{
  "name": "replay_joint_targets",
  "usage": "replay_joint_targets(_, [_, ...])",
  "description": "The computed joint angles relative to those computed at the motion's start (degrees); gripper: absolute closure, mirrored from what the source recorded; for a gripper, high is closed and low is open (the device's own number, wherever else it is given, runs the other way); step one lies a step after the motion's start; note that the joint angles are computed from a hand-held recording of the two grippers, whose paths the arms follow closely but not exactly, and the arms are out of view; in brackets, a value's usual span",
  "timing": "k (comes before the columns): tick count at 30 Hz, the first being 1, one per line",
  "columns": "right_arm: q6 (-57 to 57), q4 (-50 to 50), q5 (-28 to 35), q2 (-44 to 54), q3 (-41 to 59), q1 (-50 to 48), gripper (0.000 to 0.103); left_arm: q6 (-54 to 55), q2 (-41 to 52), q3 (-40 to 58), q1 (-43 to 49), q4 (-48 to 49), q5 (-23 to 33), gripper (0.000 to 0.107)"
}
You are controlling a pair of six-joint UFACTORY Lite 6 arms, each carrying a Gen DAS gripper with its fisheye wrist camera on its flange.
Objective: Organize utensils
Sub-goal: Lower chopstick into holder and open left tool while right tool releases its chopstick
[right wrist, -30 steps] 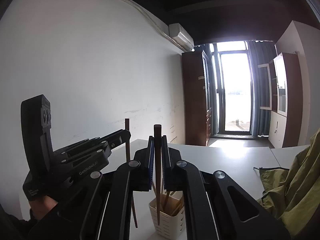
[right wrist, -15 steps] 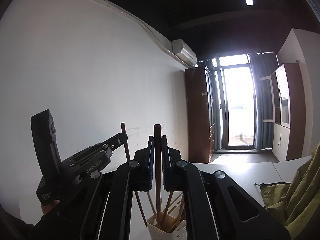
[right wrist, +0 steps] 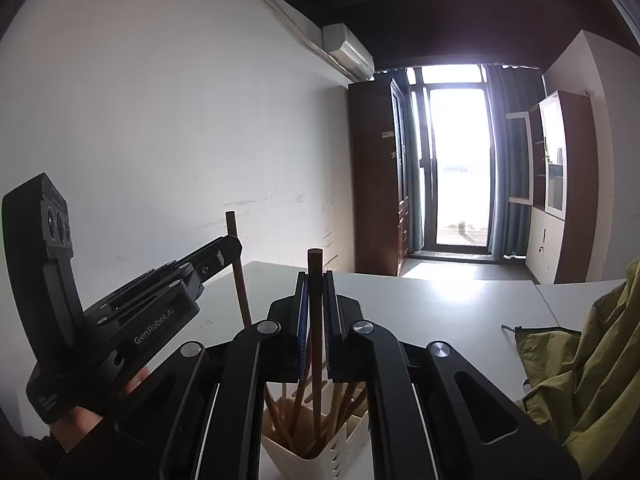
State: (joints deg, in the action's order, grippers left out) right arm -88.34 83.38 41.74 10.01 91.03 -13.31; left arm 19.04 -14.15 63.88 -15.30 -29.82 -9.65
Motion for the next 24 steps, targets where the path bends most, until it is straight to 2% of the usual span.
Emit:
replay_joint_targets(3, [0.3,-0.9,-0.3,-0.9,-1.6,0.1,0.095,-2.2,-0.5,-2.0,-0.4,3.7,-0.7,0.101])
replay_joint_targets(7, [2.4,-3.2,-0.3,-0.7,-1.8,0.6,0.095,-0.1,-0.9,-4.2,-1.0,2.8,-1.2,0.1])
replay_joint_targets(9, [3.0,-4.4,-1.5,-0.3,-2.1,1.2,0.095,5.7,-0.7,-4.7,-1.2,-2.5,-1.1,0.1])
replay_joint_targets(12, [4.2,-6.2,-2.8,0.5,-2.0,2.0,0.095,9.3,-1.7,-6.4,-1.6,-5.2,-3.2,0.1])
replay_joint_targets(15, [4.0,-6.2,-3.1,0.2,-3.0,2.2,0.095,0.2,-2.2,-6.4,-0.3,3.6,-1.9,0.1])
replay_joint_targets(21, [2.0,-5.2,-5.0,-2.7,-7.4,3.8,0.095,-15.9,-0.8,-6.1,1.8,19.5,-2.6,0.1])
replay_joint_targets(24, [1.2,-4.9,-5.6,-3.8,-9.1,4.2,0.095,-19.0,-0.9,-7.0,1.9,22.8,-2.9,0.1])
